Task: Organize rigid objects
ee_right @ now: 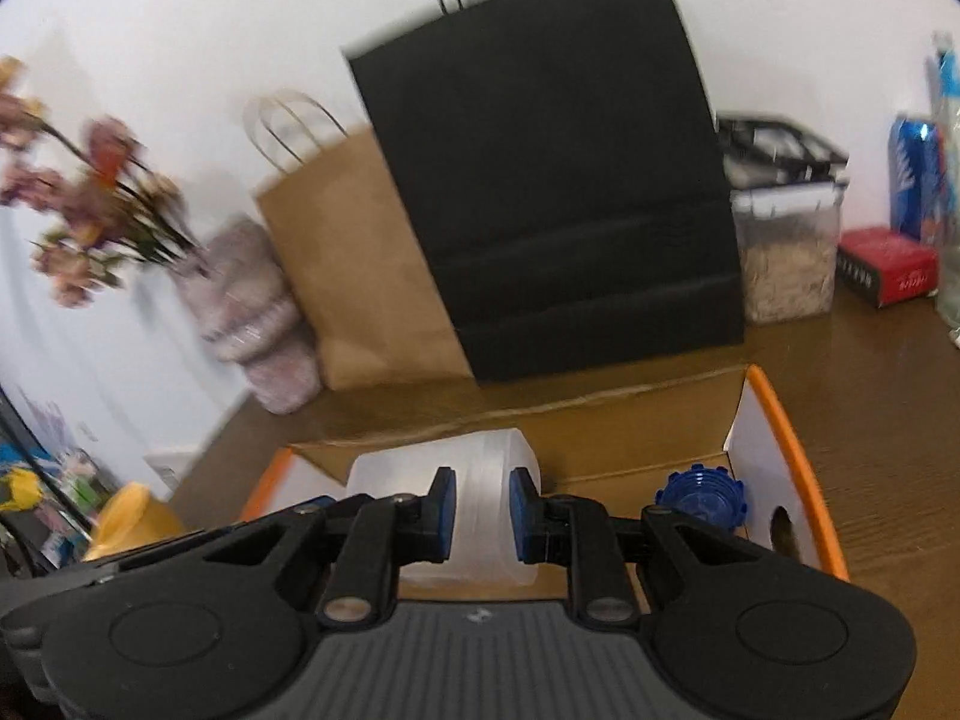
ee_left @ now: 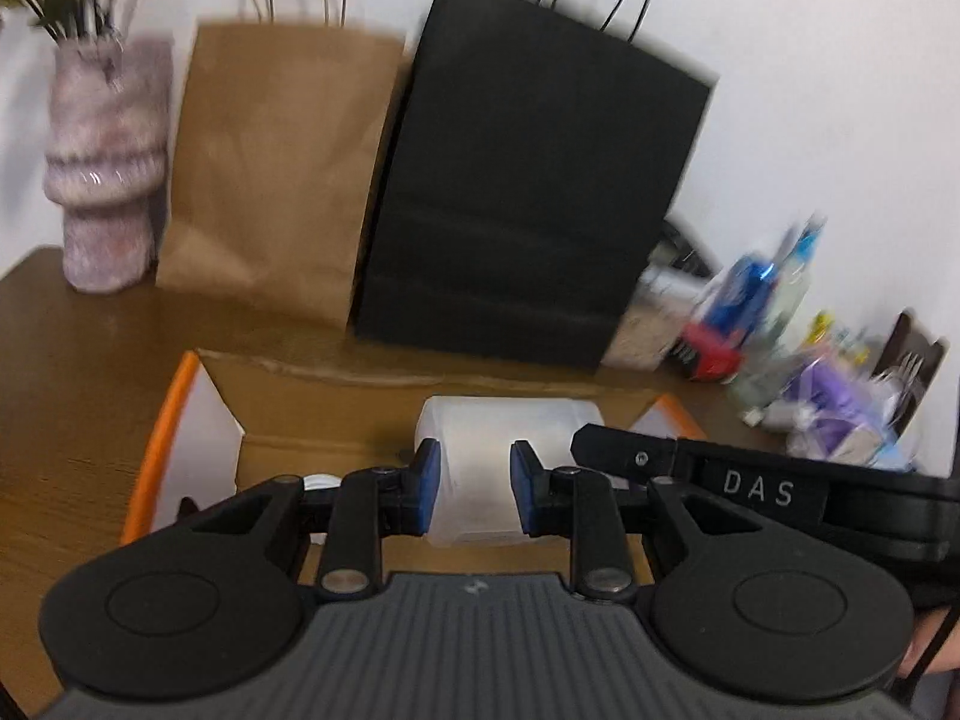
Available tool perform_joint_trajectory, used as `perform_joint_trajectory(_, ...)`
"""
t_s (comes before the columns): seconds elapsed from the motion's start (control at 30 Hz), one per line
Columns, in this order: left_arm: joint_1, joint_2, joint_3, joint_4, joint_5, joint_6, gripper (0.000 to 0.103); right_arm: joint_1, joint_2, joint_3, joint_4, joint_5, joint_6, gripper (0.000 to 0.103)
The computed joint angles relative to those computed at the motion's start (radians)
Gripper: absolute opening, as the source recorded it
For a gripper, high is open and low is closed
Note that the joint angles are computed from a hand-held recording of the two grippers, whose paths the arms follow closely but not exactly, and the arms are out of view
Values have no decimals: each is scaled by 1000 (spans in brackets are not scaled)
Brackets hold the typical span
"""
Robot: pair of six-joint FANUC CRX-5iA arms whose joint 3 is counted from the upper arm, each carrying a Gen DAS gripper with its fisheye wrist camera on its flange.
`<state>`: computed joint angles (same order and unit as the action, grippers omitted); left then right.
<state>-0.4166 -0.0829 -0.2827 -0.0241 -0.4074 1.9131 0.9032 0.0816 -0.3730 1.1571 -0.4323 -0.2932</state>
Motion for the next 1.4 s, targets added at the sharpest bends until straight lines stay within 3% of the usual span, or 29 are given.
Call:
perform_joint_trajectory(0.13,55,108,37,203,-42,-178,24,-7,97,98,-166,-50,164,19)
perform_joint_trajectory(0.17,61,129,53,213,-59,-188,23,-10,115,121,-212,-59,207,19)
perform_joint_trajectory(0.3,44,164,137,57,-130,-81,24,-25,143,158,-345,-27,315,20)
perform_joint_trajectory(0.47,40,132,122,38,-125,-108,28,-11,143,155,-269,-73,275,24)
perform_joint_trajectory(0.53,28,120,142,-6,-148,-66,29,2,131,152,-242,-106,251,32)
perform_joint_trajectory(0.63,13,73,155,-73,-185,-12,31,26,99,151,-233,-152,269,33)
perform_joint_trajectory(0.8,-30,-47,168,-222,-241,79,46,88,12,117,-170,-269,241,47)
perform_joint_trajectory(0.87,-63,-96,170,-299,-261,141,47,113,-32,83,-115,-299,186,55)
perform_joint_trajectory(0.93,-130,-137,191,-428,-315,241,50,148,-73,58,-69,-350,141,56)
perform_joint_trajectory(1.0,-222,-189,190,-595,-343,381,66,191,-119,17,13,-404,82,63)
perform_joint_trajectory(1.1,-392,-258,174,-853,-412,605,75,256,-166,-36,133,-504,5,71)
perform_joint_trajectory(1.2,-550,-310,144,-1036,-489,767,79,313,-212,-119,291,-595,-100,75)
perform_joint_trajectory(1.3,-775,-328,107,-1291,-662,963,93,353,-231,-207,463,-693,-173,82)
perform_joint_trajectory(1.4,-951,-327,69,-1467,-824,1039,95,392,-238,-262,536,-769,-186,84)
